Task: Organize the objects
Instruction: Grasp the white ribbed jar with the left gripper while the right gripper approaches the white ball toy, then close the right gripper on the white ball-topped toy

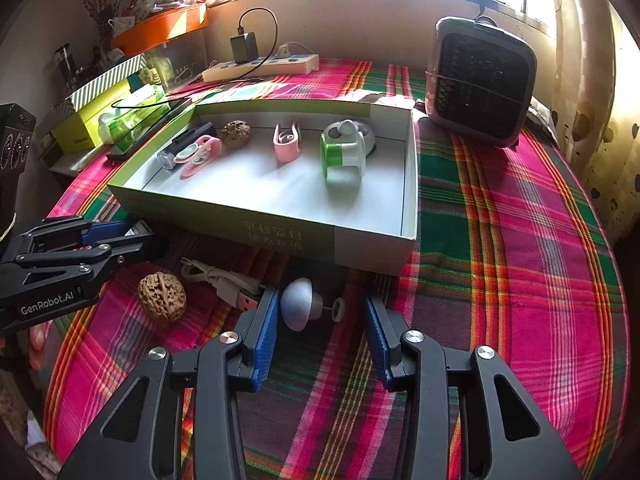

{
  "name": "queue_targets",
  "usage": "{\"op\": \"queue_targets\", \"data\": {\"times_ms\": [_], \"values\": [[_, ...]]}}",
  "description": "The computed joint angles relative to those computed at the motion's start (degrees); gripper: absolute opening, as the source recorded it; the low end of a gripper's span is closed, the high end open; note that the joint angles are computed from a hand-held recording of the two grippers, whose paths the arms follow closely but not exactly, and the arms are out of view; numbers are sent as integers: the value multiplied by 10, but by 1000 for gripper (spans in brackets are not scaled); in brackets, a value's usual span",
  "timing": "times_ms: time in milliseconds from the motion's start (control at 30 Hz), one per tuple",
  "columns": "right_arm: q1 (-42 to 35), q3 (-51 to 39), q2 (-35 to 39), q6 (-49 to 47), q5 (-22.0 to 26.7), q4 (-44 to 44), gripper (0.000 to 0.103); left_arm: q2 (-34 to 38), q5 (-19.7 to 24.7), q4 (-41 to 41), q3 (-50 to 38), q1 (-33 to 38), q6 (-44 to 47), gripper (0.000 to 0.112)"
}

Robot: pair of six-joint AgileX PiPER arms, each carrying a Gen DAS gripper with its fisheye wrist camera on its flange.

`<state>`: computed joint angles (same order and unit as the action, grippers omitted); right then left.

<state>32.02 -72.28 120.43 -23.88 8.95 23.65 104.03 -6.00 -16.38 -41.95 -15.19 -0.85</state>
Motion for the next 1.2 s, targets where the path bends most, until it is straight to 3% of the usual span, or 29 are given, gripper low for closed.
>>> {"op": "queue_targets", "data": {"times_ms": [67, 1033, 1200], "values": [[2, 2, -1, -2, -2, -1, 33, 0, 0, -11, 0, -1, 11, 25], [2, 4, -2, -9, -8, 6, 33, -2, -3, -8, 3, -1, 9, 25], [2, 6, -4, 1, -8, -3, 33, -2, -3, -41, 3, -3, 41, 25]]}}
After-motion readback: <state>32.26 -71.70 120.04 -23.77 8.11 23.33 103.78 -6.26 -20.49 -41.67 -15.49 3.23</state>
